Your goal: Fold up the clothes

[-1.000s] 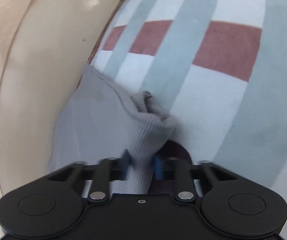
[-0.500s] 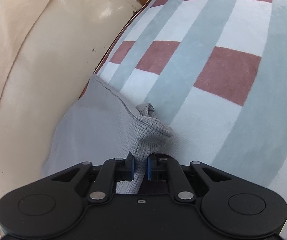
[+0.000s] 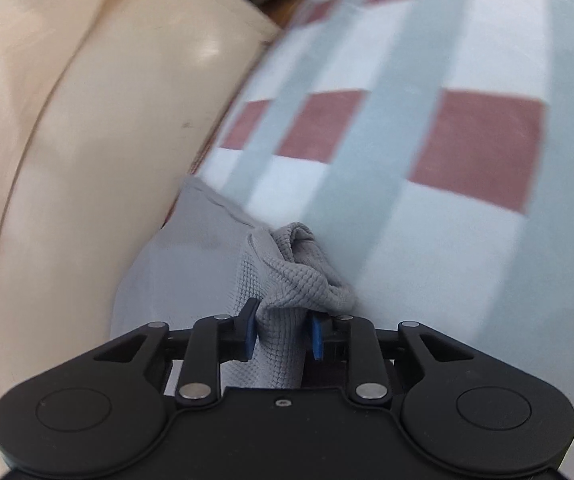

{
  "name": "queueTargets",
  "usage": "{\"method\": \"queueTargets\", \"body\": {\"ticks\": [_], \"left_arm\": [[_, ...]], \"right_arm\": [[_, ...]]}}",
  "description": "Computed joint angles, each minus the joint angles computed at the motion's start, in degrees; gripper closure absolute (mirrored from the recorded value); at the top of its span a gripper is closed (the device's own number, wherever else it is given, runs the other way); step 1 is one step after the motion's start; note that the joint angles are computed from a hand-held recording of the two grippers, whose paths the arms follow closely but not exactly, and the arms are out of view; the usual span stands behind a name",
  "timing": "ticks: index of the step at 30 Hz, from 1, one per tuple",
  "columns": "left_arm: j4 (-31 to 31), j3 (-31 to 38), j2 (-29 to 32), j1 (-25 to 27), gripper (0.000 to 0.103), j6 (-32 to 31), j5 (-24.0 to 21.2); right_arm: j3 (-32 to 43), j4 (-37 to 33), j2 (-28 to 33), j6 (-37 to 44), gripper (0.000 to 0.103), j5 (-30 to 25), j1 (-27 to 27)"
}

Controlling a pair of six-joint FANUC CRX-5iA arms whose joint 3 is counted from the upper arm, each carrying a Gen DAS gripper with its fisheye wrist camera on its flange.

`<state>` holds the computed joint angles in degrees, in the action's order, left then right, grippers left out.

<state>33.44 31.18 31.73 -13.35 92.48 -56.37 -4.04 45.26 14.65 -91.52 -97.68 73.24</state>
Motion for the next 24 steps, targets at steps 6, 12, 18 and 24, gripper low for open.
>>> {"method": "queueTargets", "body": {"ticks": [6, 12, 18, 24], "left_arm": [[-6.75, 8.13, 4.09, -2.84, 0.043, 3.18, 0.64], [-16.46, 10.03, 3.06, -4.92, 0.089, 7.06, 2.49], [-21.04, 16.09, 3.17, -6.38, 0.091, 4.49, -1.79], [-19.85, 12.13, -1.82, -5.33, 0.091, -2.82, -3.67]], "right_arm": [[-1.58, 0.77, -1.46, 0.56, 0.078, 1.91, -0.93], [-1.84, 3.11, -3.23, 3.9, 0.087, 1.54, -0.38], [0.51, 8.21, -3.74, 14.22, 0.089, -1.22, 2.23], [-1.29, 9.96, -5.8, 10.73, 0.09, -2.67, 5.79]]}}
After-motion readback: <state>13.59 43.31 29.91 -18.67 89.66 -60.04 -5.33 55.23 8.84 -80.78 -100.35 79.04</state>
